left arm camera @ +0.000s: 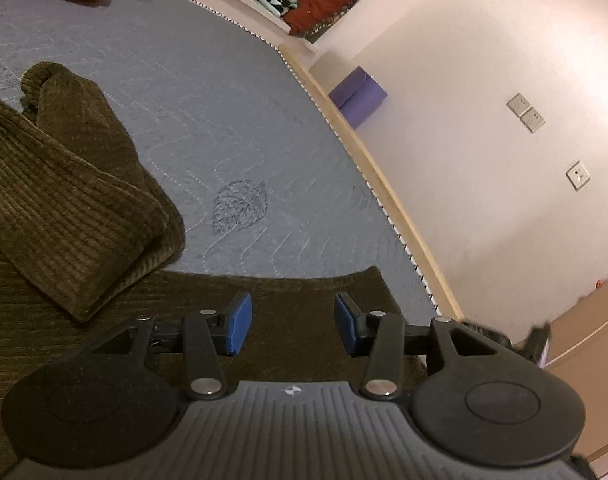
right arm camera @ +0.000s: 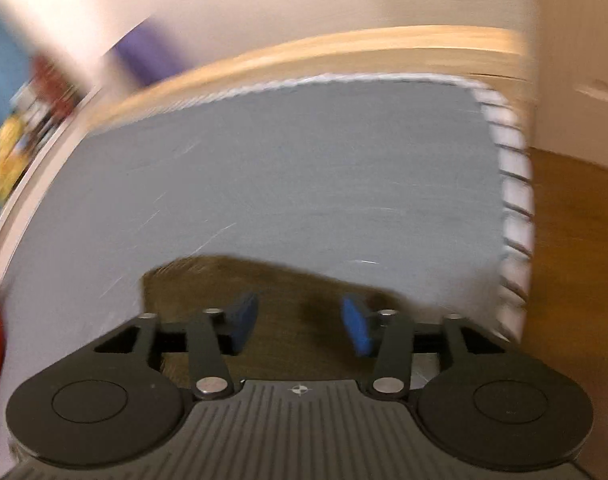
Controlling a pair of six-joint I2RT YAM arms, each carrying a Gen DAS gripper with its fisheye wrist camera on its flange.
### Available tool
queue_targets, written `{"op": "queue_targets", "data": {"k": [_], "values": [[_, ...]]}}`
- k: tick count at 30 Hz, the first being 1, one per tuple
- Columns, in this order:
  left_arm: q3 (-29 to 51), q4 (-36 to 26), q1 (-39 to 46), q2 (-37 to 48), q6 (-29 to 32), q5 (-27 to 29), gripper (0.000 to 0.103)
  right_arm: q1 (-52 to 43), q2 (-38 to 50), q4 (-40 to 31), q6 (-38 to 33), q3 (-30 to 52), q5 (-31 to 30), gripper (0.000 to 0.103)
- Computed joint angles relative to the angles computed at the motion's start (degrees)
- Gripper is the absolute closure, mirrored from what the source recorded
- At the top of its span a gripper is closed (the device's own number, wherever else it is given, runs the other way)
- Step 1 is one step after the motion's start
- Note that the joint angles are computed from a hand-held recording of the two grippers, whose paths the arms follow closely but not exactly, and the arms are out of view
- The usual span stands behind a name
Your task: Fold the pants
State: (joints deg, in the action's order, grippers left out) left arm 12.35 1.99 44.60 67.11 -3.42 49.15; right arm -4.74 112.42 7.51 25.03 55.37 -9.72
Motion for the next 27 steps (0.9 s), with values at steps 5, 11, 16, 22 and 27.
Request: {"op": "queue_targets", "data": {"k": [5,11,16,22,27], "values": [[1.2,-8.0,3.6,-1.0,9.1,1.0,0.049,1.2,8.5,4.6,-13.3,7.6,-1.4,0.028],[4.3,-24.7,12.2,-4.3,26.3,3.5,0.045,3.5,17.0,2.7,-21.3,17.3,-7.4,0.015],[9.5,-42.9,27.2,-0.9,50.3,5.6,0.045,4.5,23.4,-1.8,-19.7,25.8,-9.0,0.014],[18.0,-59.0,45.4,7.8,72.7,4.4,0.045,6.5,23.2,-1.2,-27.1,25.8,-15.5,0.09],[27.7,-65.2,57.9,15.7,79.9,3.1,0.041,7.5,16.1,24.0,-25.4,10.9,-8.7,0.08]]}}
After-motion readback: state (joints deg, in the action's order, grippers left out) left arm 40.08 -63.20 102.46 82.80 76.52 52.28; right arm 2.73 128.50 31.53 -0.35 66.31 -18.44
